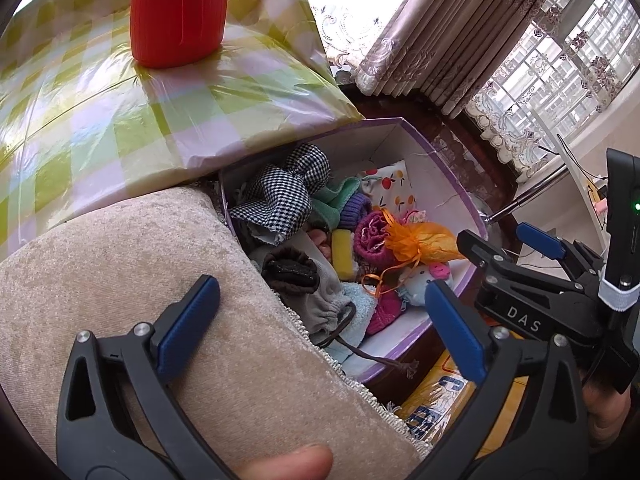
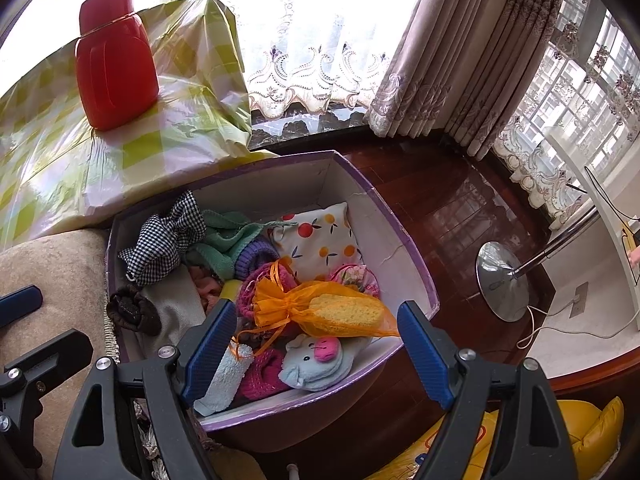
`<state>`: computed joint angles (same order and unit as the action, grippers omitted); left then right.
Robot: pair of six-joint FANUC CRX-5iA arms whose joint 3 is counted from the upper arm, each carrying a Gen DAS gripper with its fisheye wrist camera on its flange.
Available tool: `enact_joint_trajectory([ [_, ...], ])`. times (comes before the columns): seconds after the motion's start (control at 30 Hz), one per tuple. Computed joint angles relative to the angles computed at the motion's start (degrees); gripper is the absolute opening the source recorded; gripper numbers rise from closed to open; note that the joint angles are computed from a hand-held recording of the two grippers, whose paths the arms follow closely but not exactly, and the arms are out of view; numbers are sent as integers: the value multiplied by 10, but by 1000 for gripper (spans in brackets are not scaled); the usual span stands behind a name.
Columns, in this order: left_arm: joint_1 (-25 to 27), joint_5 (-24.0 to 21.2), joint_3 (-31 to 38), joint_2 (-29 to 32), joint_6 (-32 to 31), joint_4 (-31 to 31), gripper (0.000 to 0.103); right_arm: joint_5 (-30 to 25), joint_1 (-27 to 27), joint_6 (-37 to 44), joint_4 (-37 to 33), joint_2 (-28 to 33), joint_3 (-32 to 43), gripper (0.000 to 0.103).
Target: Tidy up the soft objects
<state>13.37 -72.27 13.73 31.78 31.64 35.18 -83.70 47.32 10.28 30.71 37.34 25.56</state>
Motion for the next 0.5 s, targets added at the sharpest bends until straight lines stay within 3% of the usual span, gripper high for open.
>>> enact_joint_trajectory([
  [0.5,-3,14,-8,-5,10,-2,102,4,-2,4,-4,-2,-3,83],
])
